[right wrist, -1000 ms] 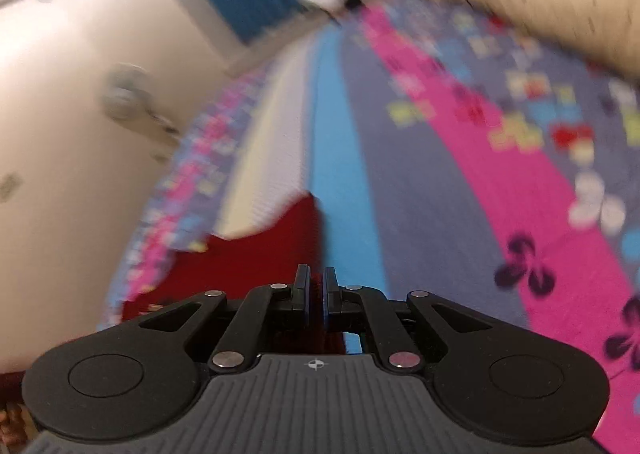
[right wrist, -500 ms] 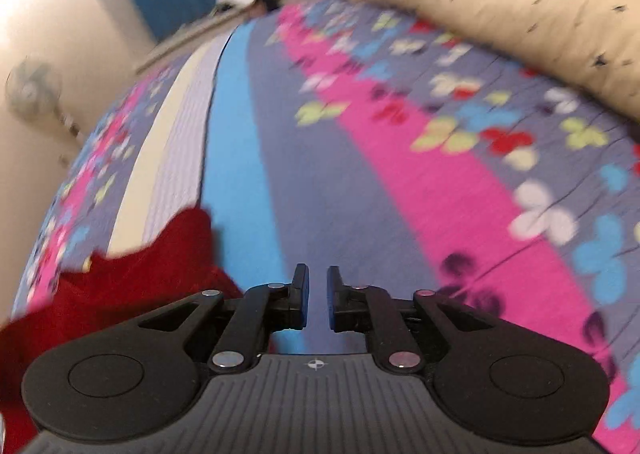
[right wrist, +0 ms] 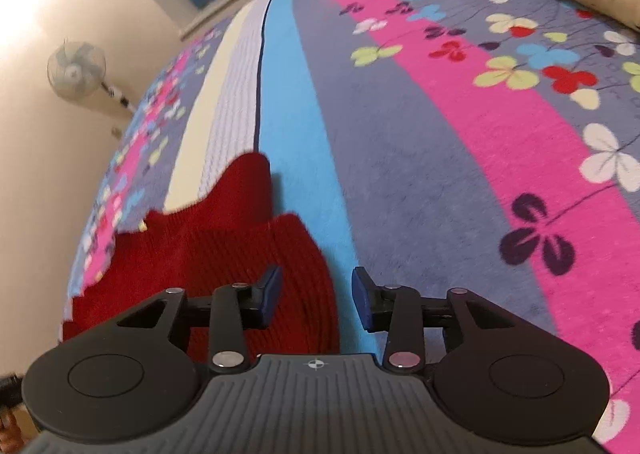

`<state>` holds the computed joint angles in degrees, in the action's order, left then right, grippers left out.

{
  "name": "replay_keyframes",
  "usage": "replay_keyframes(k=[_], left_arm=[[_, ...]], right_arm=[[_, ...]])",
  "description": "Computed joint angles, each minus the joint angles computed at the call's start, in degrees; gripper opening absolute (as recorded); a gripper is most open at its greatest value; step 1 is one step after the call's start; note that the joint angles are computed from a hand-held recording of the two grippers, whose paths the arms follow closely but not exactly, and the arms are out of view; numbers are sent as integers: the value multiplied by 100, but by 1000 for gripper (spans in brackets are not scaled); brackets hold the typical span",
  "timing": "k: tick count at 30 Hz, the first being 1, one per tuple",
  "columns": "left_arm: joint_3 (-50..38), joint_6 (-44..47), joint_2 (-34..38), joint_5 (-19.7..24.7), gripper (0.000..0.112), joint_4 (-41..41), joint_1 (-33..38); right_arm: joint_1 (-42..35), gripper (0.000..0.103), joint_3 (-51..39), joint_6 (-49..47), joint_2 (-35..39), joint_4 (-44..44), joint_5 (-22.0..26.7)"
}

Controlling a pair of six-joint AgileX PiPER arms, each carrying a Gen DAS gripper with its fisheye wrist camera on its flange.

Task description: Fold small clothes

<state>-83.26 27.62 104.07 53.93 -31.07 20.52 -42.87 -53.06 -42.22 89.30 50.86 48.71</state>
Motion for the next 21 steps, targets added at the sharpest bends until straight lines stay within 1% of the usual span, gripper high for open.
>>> replay_keyframes(k=[1, 2, 4, 5, 7, 10, 13, 15, 16, 17, 18, 19, 20, 21], left_arm=[[-48, 20, 73, 56, 37, -59, -35], [-77, 15, 128, 74, 39, -62, -84], [-105, -30, 184, 79, 42, 38, -202], [-132, -39, 222, 107, 48, 88, -250], [-152, -162, 280, 104, 56, 297, -373], [-244, -449, 423, 167, 57, 724, -575], [-242, -528, 462, 116, 57, 769, -635], [-267, -489, 490, 149, 55, 653, -619], [-279, -468, 496, 175, 53, 617, -618], [-278, -429, 493, 178, 45, 584, -628], [-253, -372, 471, 147, 39, 574, -642], [-236, -324, 450, 117, 19, 591, -672], [-201, -260, 416, 78, 13, 624, -704], [-123, -178, 338, -28, 13, 672, -739]], right_arm=[[79, 46, -17, 9, 38, -67, -8], [106, 48, -32, -7, 69, -97, 2], [173, 50, -71, 2, 161, -181, 7], [179, 50, -95, 10, 216, -235, 24], [256, 51, -142, 123, 323, -415, 35], [354, 53, -190, 144, 445, -618, 70], [398, 53, -175, 59, 444, -627, 45], [399, 51, -161, -18, 418, -602, 51], [396, 40, -139, -111, 386, -556, 64], [385, 24, -115, -268, 352, -461, 113], [397, 17, -80, -402, 290, -388, 116], [428, 12, -10, -563, 183, -335, 60], [445, 12, 43, -695, 96, -298, 11], [444, 11, 77, -795, 27, -251, -20]])
